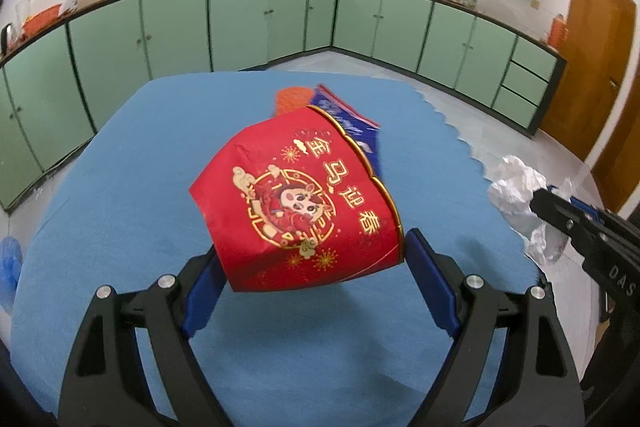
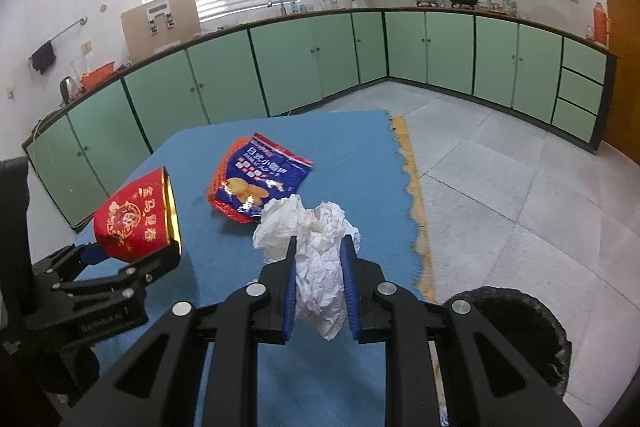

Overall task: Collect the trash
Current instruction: 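Carry the red packet and white tissue over the black bin with both grippers, then open both grippers to drop the packet and tissue into the bin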

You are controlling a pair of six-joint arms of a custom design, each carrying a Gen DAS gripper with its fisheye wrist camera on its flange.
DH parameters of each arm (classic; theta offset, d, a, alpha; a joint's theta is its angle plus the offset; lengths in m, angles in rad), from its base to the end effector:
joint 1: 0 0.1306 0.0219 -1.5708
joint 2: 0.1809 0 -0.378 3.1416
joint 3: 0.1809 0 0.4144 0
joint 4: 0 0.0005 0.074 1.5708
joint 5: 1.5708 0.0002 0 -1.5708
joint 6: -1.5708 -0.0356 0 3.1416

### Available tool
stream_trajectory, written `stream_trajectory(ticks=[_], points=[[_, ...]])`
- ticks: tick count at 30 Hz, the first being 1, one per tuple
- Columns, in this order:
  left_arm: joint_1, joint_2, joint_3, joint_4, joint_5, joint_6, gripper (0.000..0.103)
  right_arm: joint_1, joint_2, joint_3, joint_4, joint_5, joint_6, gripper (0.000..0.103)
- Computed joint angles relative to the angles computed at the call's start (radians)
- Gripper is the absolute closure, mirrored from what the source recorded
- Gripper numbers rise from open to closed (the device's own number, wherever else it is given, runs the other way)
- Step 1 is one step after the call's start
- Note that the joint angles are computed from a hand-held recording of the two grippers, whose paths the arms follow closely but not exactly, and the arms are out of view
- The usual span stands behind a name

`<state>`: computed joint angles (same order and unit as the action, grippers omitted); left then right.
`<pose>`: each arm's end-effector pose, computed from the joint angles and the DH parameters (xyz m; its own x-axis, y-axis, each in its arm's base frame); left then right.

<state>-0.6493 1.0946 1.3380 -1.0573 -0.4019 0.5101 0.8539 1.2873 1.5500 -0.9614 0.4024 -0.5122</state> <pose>0.3166 -0.2234 0.5144 -0.6726 -0.0536 -0.7381 0.0162 0.9961 -0.0871 0.3164 0.3410 0.5454 -0.6118 -0.0156 -0.7909 -0.2257 0.9617 0.1557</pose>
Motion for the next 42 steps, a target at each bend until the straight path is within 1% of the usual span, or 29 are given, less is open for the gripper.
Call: stream_trajectory(ticks=[5, 9, 13, 18, 26, 32, 37, 40, 41, 42], points=[[-0.066, 0.027, 0.030, 0.005, -0.014, -0.012, 0.021, -0.004, -0.065, -0.049, -0.017, 0.030, -0.021, 0.083], [-0.114, 0.059, 0.057, 0.026, -0.008, -0.034, 0.021, -0.028, -0.127, -0.096, -0.036, 0.050, -0.042, 0.083], [-0.163, 0.105, 0.089, 0.055, 0.022, -0.059, 0.021, -0.060, -0.195, -0.147, -0.062, 0.068, -0.064, 0.083], [-0.219, 0.178, 0.136, 0.105, 0.072, -0.112, 0.021, -0.112, -0.277, -0.208, -0.103, 0.086, -0.093, 0.083], [-0.273, 0.306, 0.221, 0.164, 0.159, -0.165, 0.021, -0.205, -0.386, -0.302, -0.171, 0.092, -0.129, 0.083], [-0.290, 0.398, 0.287, 0.161, 0.225, -0.195, 0.021, -0.291, -0.445, -0.367, -0.193, 0.060, -0.151, 0.083], [-0.292, 0.452, 0.322, 0.140, 0.272, -0.224, 0.020, -0.358, -0.462, -0.398, -0.190, 0.019, -0.137, 0.077], [-0.287, 0.475, 0.339, 0.122, 0.315, -0.223, 0.020, -0.387, -0.466, -0.413, -0.183, 0.008, -0.133, 0.073], [-0.287, 0.482, 0.345, 0.117, 0.327, -0.222, 0.020, -0.395, -0.471, -0.419, -0.183, -0.001, -0.133, 0.071], [-0.287, 0.488, 0.348, 0.113, 0.345, -0.221, 0.020, -0.405, -0.475, -0.424, -0.181, -0.010, -0.132, 0.065]])
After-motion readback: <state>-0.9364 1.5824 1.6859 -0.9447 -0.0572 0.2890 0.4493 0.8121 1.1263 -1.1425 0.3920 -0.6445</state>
